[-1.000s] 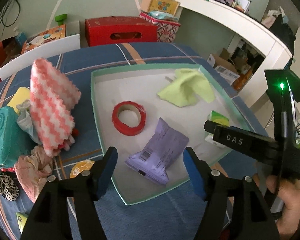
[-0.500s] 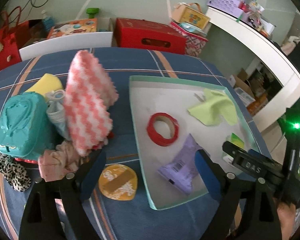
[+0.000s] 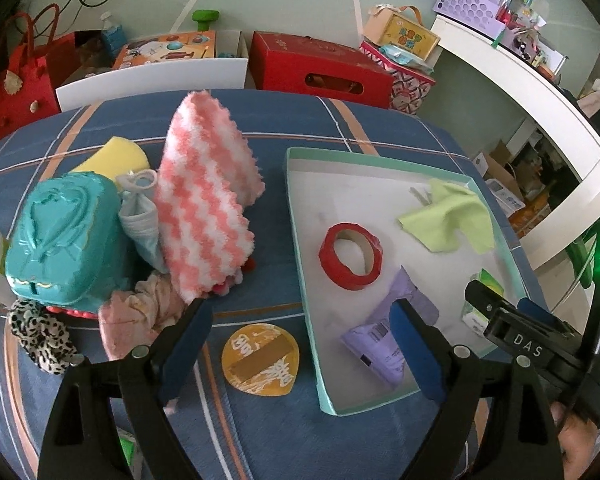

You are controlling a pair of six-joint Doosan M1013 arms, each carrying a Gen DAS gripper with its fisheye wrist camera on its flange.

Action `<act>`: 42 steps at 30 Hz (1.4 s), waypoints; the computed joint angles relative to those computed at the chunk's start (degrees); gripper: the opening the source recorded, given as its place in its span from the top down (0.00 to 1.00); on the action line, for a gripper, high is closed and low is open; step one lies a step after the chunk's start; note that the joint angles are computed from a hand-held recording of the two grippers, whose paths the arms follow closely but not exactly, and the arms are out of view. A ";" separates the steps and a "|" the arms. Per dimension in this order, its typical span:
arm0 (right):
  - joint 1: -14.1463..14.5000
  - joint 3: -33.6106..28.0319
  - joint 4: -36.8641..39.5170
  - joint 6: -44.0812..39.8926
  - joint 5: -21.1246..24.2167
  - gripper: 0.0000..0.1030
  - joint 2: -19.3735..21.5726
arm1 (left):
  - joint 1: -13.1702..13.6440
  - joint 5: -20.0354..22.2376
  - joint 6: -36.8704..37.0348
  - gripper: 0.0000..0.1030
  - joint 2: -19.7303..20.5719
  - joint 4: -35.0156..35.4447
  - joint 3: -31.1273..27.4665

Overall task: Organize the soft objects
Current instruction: 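Release the purple packet into the tray with the left gripper while the right gripper releases the tissue pack, then move the left gripper back over the green tissue pack on the table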

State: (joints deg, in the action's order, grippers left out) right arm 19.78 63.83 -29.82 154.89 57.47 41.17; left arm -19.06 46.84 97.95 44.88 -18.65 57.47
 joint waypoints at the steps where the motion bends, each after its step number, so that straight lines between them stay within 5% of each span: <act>1: 0.16 -0.04 -0.56 0.18 -0.13 0.00 -0.05 | 0.06 -0.13 -0.10 0.12 -0.21 0.12 0.18; 10: 1.43 -0.95 -2.31 -2.61 -3.70 0.00 -0.17 | 0.92 -1.77 -1.43 0.12 -2.67 2.09 2.94; 21: 1.99 -3.48 14.59 -19.97 -11.60 0.00 0.92 | 3.56 -1.14 -8.33 0.12 -5.29 7.04 5.29; 31: 3.56 -6.71 17.54 -26.88 -10.38 0.00 2.73 | 7.06 -1.12 -16.69 0.12 -6.10 11.57 7.20; 42: 4.97 -10.40 21.58 -36.11 -7.35 0.00 5.08 | 7.44 4.32 -15.69 0.12 -5.09 8.70 7.41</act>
State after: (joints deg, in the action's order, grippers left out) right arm 24.75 53.44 -8.24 118.78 50.12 46.25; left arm -11.61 51.15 82.25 39.79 -9.95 64.88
